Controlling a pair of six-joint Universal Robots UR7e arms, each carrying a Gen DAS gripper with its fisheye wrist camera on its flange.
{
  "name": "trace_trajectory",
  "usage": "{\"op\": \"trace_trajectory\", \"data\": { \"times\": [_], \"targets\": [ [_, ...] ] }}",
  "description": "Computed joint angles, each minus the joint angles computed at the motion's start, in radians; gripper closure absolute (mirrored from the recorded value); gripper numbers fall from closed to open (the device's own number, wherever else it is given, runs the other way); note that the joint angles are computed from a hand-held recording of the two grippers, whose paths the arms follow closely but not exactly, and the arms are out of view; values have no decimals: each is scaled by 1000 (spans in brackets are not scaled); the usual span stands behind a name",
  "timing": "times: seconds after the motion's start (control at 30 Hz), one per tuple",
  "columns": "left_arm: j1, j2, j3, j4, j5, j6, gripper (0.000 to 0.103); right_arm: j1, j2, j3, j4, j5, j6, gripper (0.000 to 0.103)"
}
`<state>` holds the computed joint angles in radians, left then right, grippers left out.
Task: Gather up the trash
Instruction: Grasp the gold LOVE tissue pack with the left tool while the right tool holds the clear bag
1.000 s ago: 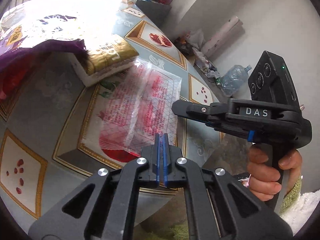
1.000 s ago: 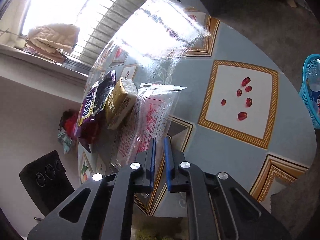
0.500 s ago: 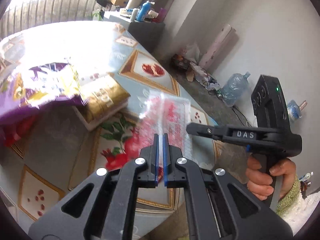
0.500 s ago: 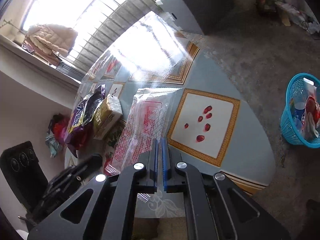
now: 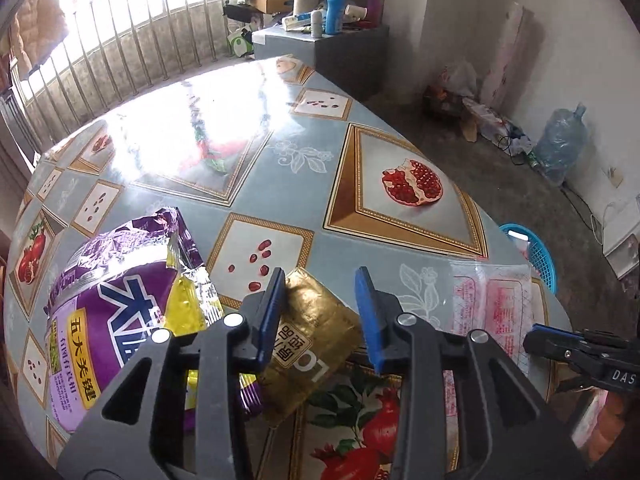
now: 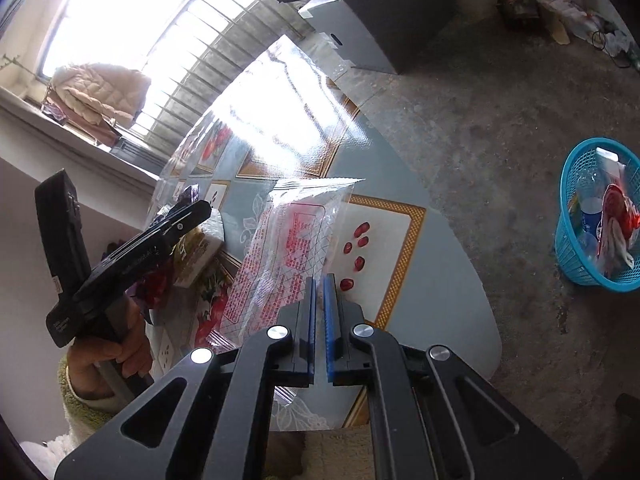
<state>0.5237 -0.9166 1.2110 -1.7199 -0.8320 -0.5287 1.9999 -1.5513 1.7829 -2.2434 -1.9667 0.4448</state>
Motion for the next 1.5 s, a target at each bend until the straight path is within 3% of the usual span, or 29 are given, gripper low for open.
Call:
{"op": "trace_trajectory", "data": {
  "times": [0.17, 0.37, 0.47, 0.6, 0.73, 0.87, 1.03, 1.23, 1.5],
  "targets": [
    [-15, -23, 23, -54, -148, 42, 69, -13, -29, 16, -8, 9, 2, 99],
    [-43, -132, 174, -182, -351, 24, 69, -16, -65, 34, 7, 9, -1, 99],
    [-56, -192, 242, -218, -400, -5, 69, -17, -76, 43, 7, 15, 0, 99],
    [-69, -221, 256, -176, -335, -65, 69, -22, -78, 41, 9, 20, -7, 99],
    [-66, -174, 198, -163, -210, -72, 46, -22, -77, 43, 5, 19, -2, 99],
    [-58, -109, 128, -73, -103, -119, 41, -21, -78, 45, 3, 18, 5, 99],
    [-31, -66, 84, -38, -127, -177, 40, -32, -85, 54, -11, 44, 8, 99],
    [-31, -53, 78, -32, -106, -184, 39, -63, -102, 81, -52, 111, 2, 99],
    [-31, -56, 63, -23, -90, -200, 78, -58, -126, 97, -123, 139, -35, 100]
  ]
}}
